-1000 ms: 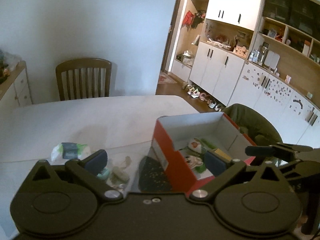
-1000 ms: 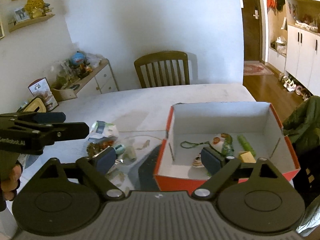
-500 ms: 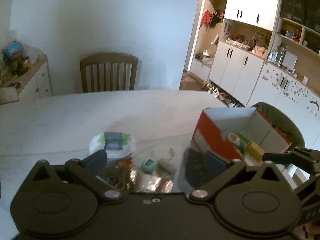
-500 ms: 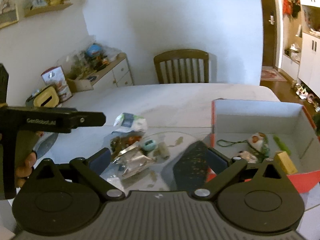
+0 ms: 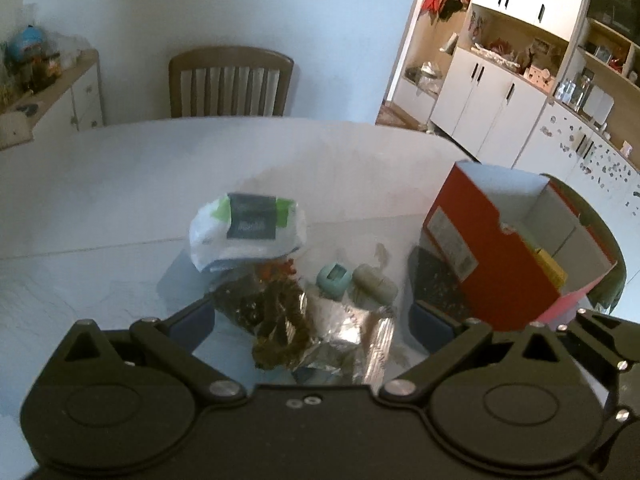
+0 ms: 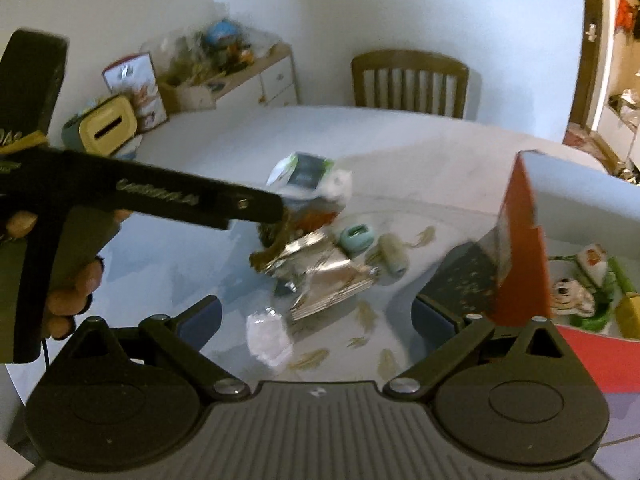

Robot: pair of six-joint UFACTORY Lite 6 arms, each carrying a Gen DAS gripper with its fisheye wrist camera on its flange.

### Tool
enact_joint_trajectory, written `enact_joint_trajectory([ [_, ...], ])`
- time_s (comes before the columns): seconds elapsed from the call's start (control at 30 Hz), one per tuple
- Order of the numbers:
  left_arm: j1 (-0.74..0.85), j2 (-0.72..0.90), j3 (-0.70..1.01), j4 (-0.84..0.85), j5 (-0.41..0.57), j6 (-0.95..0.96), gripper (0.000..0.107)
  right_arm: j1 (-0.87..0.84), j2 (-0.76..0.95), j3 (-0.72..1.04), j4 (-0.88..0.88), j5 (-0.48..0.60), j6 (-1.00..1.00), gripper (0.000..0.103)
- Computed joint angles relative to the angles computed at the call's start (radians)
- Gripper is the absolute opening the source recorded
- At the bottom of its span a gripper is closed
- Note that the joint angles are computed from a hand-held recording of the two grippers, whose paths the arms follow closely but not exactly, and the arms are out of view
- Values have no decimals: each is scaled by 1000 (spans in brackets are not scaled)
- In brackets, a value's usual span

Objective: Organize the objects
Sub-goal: 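Withdraw both tools from the shoebox back toward the remaining items, then grasp the brown pipe-cleaner item with left tool while right tool grasps clear bag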

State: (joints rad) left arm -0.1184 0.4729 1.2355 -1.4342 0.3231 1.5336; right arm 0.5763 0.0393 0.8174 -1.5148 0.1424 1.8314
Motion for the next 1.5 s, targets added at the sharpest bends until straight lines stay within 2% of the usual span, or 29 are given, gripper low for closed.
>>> enact_joint_trajectory([
  [0.23,-7,104,62,-33,-36,49,101,10,174,85,-288,-39,292,102],
  [0.37,-6,151,100,-13,-40,50,87,15,247,116,-447,-46,451,101],
  [0.6,7,191,132,55,2,2,66,30,333,166,-503,-55,508,99],
  [0.73,13,195,132,51,35,26,57,37,372,199,-359,-55,360,90],
  [0.93,5,215,167,85,59,-18,37,37,399,225,-302,-58,302,72],
  [1.0,0,221,178,102,59,-39,32,37,402,228,-269,-61,268,63],
  [1.13,-6,226,191,130,53,-79,24,39,398,226,-224,-59,227,59],
  [1.33,6,242,221,204,67,-176,10,36,395,223,-129,-66,128,42],
  [1.5,13,240,219,195,79,-173,6,37,376,208,-143,-71,129,41],
])
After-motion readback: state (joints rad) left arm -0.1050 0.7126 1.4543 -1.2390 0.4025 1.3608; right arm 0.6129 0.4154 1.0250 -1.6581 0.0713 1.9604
